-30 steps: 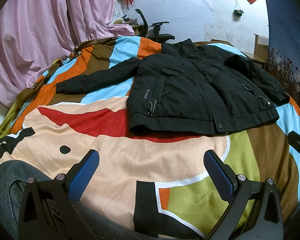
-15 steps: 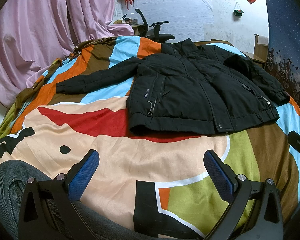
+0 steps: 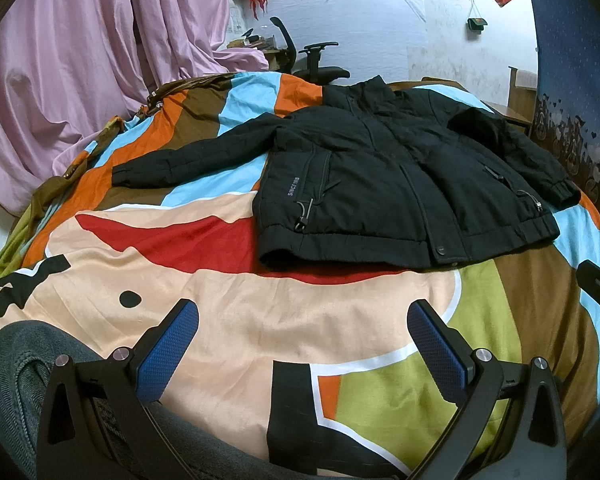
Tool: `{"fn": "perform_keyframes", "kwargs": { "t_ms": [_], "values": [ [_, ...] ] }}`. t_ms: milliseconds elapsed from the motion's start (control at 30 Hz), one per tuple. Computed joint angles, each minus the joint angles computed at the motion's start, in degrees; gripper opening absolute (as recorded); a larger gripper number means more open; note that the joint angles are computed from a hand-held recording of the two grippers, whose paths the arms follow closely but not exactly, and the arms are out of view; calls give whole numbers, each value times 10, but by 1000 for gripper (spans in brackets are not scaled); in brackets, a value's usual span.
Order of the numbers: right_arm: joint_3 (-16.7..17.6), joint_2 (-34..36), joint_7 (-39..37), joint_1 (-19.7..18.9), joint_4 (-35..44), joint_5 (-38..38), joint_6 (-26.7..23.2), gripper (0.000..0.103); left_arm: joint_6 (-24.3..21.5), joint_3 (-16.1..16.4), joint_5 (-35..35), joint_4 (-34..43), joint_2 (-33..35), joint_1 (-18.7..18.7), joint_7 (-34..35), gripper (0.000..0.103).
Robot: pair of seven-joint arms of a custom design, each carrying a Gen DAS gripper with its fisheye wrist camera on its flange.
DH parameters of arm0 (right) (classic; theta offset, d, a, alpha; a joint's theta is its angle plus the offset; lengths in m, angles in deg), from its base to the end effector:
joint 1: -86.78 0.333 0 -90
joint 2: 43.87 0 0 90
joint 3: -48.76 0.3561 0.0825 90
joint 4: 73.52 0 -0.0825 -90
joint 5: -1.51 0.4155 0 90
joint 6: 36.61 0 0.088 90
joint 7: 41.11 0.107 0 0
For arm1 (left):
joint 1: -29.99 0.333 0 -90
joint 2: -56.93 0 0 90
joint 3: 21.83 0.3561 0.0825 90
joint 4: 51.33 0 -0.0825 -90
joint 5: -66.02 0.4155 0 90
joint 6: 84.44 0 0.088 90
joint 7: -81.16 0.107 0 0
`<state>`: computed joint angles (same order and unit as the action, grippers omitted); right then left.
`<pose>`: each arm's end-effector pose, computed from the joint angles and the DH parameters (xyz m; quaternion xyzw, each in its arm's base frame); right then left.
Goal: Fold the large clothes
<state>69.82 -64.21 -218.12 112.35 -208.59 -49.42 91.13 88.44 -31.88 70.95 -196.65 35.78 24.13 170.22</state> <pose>0.3407 0.3439 0.5136 -0.5327 0.7302 -0.3517 0.2437 0.4562 -0.1433 0.5218 -0.5192 0.7491 -0.2958 0.2860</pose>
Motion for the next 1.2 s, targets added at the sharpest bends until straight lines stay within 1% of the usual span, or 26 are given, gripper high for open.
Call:
{"fn": "perform_keyframes", "kwargs": {
  "t_ms": [33,100,133,167,233,300,367,467,500,567,600,667,767,867,900,933,1000,1033,1067,1100,1133,1200],
  "values": [
    [-1,0,0,0,-1,-1,1,103,-2,-1,1,0,0,1,-1,102],
    [-2,-1,0,-1,-2,-3,5,103,-7,-16,12,5,2,12,-13,102],
    [-3,-2,1,-2,-3,-5,9,103,-12,-18,15,8,1,14,-15,102],
    [-1,-2,4,-2,-3,-8,11,103,-16,-18,18,10,0,13,-16,102],
    [3,-1,9,-3,2,-14,10,103,-20,-28,28,19,3,19,-27,102],
    [5,-5,16,-4,3,-21,6,103,-26,-23,31,26,-1,12,-23,102],
    [2,-16,27,-8,0,-31,16,103,-35,-14,30,36,-7,0,-10,102],
    [-14,-41,25,-18,-8,-30,54,103,-50,-10,31,56,-12,-9,6,102],
    [-21,-48,14,-22,-9,-24,68,103,-63,-8,29,65,-14,-14,14,102],
    [-32,-62,-15,-33,-8,-2,85,103,-100,6,13,89,-10,-38,45,102],
    [-34,-68,-27,-40,-7,5,89,103,-126,6,7,107,-5,-43,55,102],
    [-34,-76,-55,-57,-1,15,81,103,-173,12,-16,140,8,-57,78,102],
    [-37,-85,-94,-79,3,34,78,103,-257,-2,-18,209,38,-56,91,102],
    [-54,-99,-122,-100,-5,62,101,103,-362,-25,0,303,88,-50,65,102],
    [-60,-103,-129,-108,-10,70,112,103,-406,-34,11,344,111,-50,51,102],
    [-67,-107,-137,-116,-14,80,121,103,-456,-42,25,391,140,-53,33,102],
    [-78,-113,-146,-132,-27,99,140,103,-536,-50,32,476,193,-65,-1,102],
    [-81,-117,-143,-143,-36,106,151,103,-560,-51,34,508,215,-72,-17,102],
    [-86,-120,-142,-154,-46,115,162,103,-576,-52,36,541,238,-81,-32,102],
    [-87,-119,-139,-166,-53,122,171,103,-577,-52,43,566,259,-90,-39,102],
    [-89,-119,-136,-179,-61,128,183,103,-563,-51,52,578,272,-98,-38,102],
    [-88,-115,-123,-209,-79,132,210,103,-506,-51,66,587,298,-112,-14,102]
  ]
}}
